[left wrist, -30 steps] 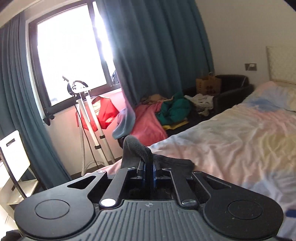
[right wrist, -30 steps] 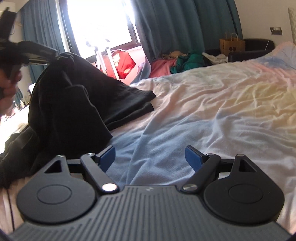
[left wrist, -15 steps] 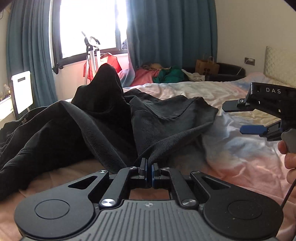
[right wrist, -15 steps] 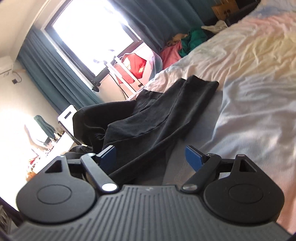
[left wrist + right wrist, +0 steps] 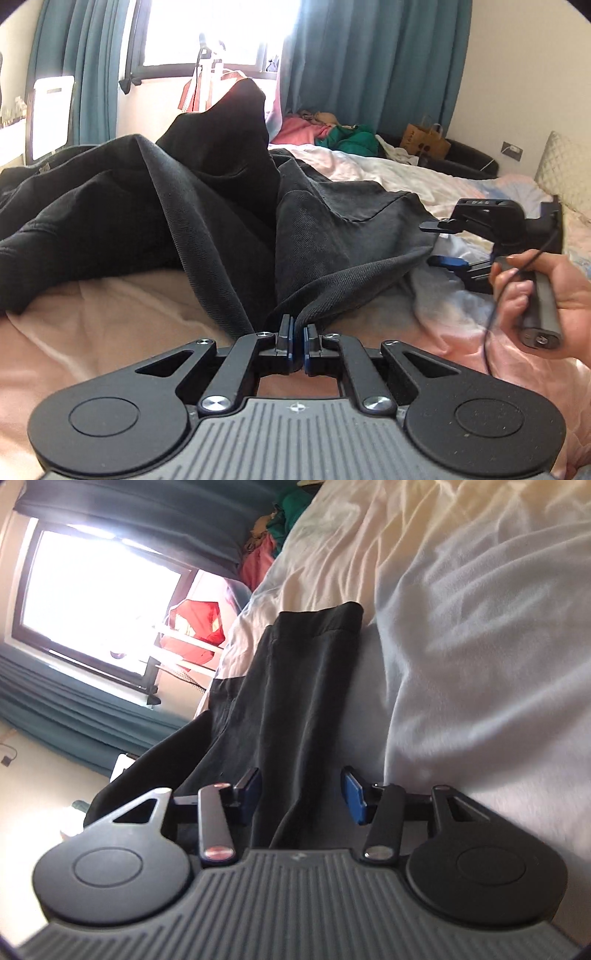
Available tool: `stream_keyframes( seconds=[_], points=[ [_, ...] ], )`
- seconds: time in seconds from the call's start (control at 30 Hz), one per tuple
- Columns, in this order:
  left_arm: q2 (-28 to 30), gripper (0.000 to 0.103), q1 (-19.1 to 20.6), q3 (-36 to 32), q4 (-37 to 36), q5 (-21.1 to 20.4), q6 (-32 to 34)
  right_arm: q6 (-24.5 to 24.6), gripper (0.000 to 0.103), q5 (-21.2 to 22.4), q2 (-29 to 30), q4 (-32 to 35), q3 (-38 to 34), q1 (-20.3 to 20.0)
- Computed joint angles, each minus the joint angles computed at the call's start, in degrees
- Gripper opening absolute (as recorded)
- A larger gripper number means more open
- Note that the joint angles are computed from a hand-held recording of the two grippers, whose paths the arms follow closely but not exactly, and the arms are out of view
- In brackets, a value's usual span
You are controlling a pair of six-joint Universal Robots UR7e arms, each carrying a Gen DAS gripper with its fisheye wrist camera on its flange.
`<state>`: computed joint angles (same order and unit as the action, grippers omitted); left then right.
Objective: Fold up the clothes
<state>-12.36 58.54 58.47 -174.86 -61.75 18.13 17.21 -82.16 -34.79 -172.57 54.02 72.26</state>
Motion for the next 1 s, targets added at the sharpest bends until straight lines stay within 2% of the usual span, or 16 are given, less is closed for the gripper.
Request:
stream_keyframes(
  seconds=[0.03, 0.17, 0.2, 0.27, 0.3, 0.4, 0.47, 0.6, 0.67, 0.73, 0.8, 0.87, 0.93, 1.0],
  points=[
    [0.6, 0.005, 0.2, -1.1, 0.8, -0.4, -0.2, 0.6, 0.049, 1.0, 1.6, 0.8, -2.6, -0.3],
    [2.2, 0.005, 0.8, -3.3, 2.4, -1.8, 1.8, -3.5, 0.046, 1.9, 6.7, 3.7, -12.2, -0.4],
    [2.7, 0.005, 0.9, -3.8, 2.6, -2.0, 2.2, -4.0, 0.042, 1.5, 7.9, 4.8, -14.6, -0.4],
    [3.5, 0.005, 1.1, -4.7, 2.8, -2.5, 2.6, -4.8, 0.017, 0.8, 10.5, 7.0, -19.9, -0.3],
    [3.8, 0.005, 1.3, -5.3, 3.0, -3.0, 2.6, -3.8, 0.012, 0.4, 11.2, 7.0, -21.5, -0.4],
    [4.6, 0.006, 1.6, -7.1, 5.1, -5.2, 2.5, -3.4, 0.009, -0.9, 11.1, 3.8, -21.6, -0.4],
    [5.0, 0.01, 1.8, -7.8, 5.7, -7.2, 3.0, -4.6, 0.008, -1.9, 9.4, 0.1, -19.2, -0.4],
    [5.3, 0.015, 2.0, -7.0, 3.7, -12.7, 6.2, -3.5, 0.008, -3.2, 3.7, -3.4, -13.8, -1.1],
    [4.9, 0.018, 2.1, -6.1, 2.7, -15.6, 6.4, -6.7, 0.008, -4.6, 0.8, -6.4, -10.5, -1.5],
    [4.1, 0.026, 2.2, -4.6, 1.7, -18.9, 5.6, -8.2, 0.007, -6.7, -2.0, -10.4, -6.7, -2.0],
    [2.7, 0.042, 2.3, -3.2, 3.4, -22.0, 4.5, -6.4, 0.007, -8.4, -4.7, -14.4, -2.5, -3.0],
    [0.9, 0.052, 2.0, -0.9, 4.6, -22.4, 3.1, -2.6, 0.007, -9.6, -7.0, -17.9, 1.7, -4.4],
    [-1.3, 0.058, 1.8, 1.7, 5.0, -21.5, 0.7, -0.1, 0.007, -11.3, -8.4, -19.7, 4.6, -5.8],
    [-3.6, 0.071, 1.5, 4.4, 5.0, -19.4, -2.9, 2.5, 0.007, -12.0, -8.8, -19.1, 5.8, -6.7]
  ],
)
